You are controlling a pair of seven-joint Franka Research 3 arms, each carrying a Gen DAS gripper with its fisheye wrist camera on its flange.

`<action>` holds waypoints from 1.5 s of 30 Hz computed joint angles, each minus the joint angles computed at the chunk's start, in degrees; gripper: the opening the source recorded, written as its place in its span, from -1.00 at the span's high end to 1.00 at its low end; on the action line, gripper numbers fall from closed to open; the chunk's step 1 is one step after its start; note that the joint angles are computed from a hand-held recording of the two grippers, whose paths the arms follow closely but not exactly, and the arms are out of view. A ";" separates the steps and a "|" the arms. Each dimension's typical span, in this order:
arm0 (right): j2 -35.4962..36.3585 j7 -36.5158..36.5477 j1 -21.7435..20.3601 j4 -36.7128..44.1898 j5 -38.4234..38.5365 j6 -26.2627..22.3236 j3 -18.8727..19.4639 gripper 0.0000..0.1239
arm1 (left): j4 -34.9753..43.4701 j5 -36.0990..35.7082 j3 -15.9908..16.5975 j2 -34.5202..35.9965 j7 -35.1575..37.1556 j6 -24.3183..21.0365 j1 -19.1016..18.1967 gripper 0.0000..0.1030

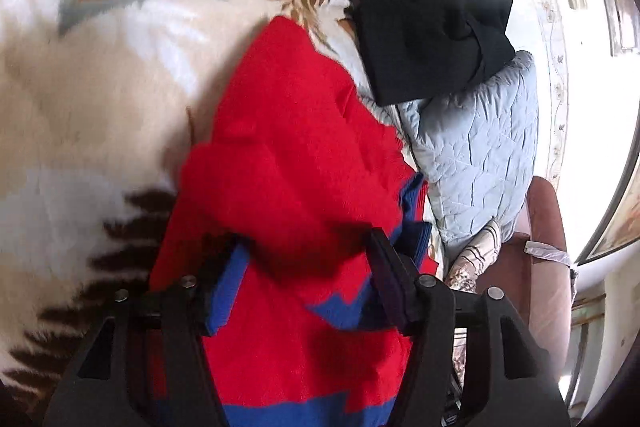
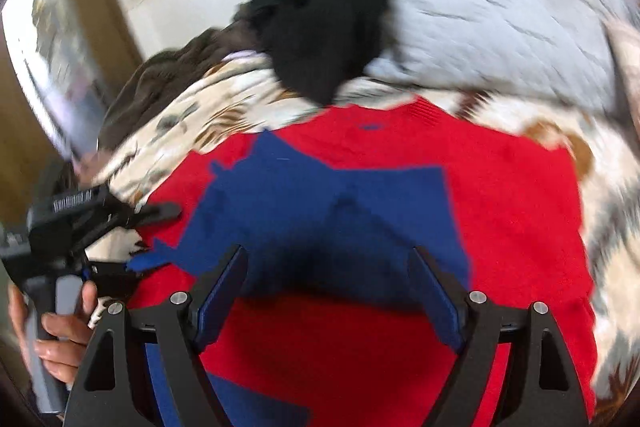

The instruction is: Fold small clothes

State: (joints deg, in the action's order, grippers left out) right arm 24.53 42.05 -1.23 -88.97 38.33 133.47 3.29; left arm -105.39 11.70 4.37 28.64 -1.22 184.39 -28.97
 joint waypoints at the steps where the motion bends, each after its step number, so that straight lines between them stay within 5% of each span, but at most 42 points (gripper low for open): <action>1: 0.25 -0.20 0.76 0.14 -0.84 0.64 0.14 -0.34 | -0.20 -0.01 -0.37 -0.09 0.16 0.02 0.36 -0.15; 5: 2.27 3.66 5.06 0.66 -7.34 6.37 -0.89 -0.20 | -0.46 -0.56 -1.23 -0.08 0.54 0.65 1.25 -0.15; 6: 3.10 4.50 4.93 1.54 -7.42 6.32 -0.61 -0.10 | -0.45 -0.73 -1.74 -0.11 0.72 0.63 1.66 -0.15; 8: 5.18 6.60 3.59 4.69 -6.05 3.13 0.28 0.44 | -1.03 -0.94 -2.58 -0.11 1.26 1.30 2.71 -0.15; 13: 7.02 9.53 0.03 8.54 -1.92 0.20 1.23 0.87 | 0.05 -0.90 -2.30 0.01 2.41 -0.74 2.29 -0.17; 19: 8.79 14.17 -4.54 12.40 1.60 -3.30 0.62 0.90 | 2.49 2.72 -0.38 0.18 0.96 -6.05 0.31 -0.18; 23: 9.38 17.02 -6.45 12.64 1.74 -3.00 -0.43 0.90 | 3.85 5.81 -1.96 0.30 0.08 -8.97 1.55 -0.18; 26: 12.03 21.16 -9.21 15.74 2.17 -8.51 -0.73 0.89 | 5.28 8.24 -2.50 0.52 -0.76 -11.76 1.82 -0.18; 31: 15.41 30.12 -12.47 18.75 7.13 -9.53 0.34 0.36 | 6.94 12.73 -2.94 0.86 -3.10 -14.83 2.08 -0.15; 34: 19.10 33.99 -13.01 23.72 7.52 -10.99 1.22 0.32 | 7.04 14.94 -2.93 0.77 -4.91 -15.18 2.22 -0.02; 37: 21.76 31.56 -13.10 29.02 6.55 -12.19 3.11 0.93 | 6.80 15.52 -4.31 0.67 -5.14 -14.86 3.62 0.05; 42: 17.34 24.21 -15.29 24.07 12.38 -4.56 4.84 0.93 | 6.55 14.66 -6.15 0.81 -4.34 -14.07 5.33 0.06; 45: 21.05 30.46 -12.17 29.26 1.80 -10.53 -0.43 0.93 | 7.64 14.34 -6.98 1.03 -2.65 -16.38 5.49 0.07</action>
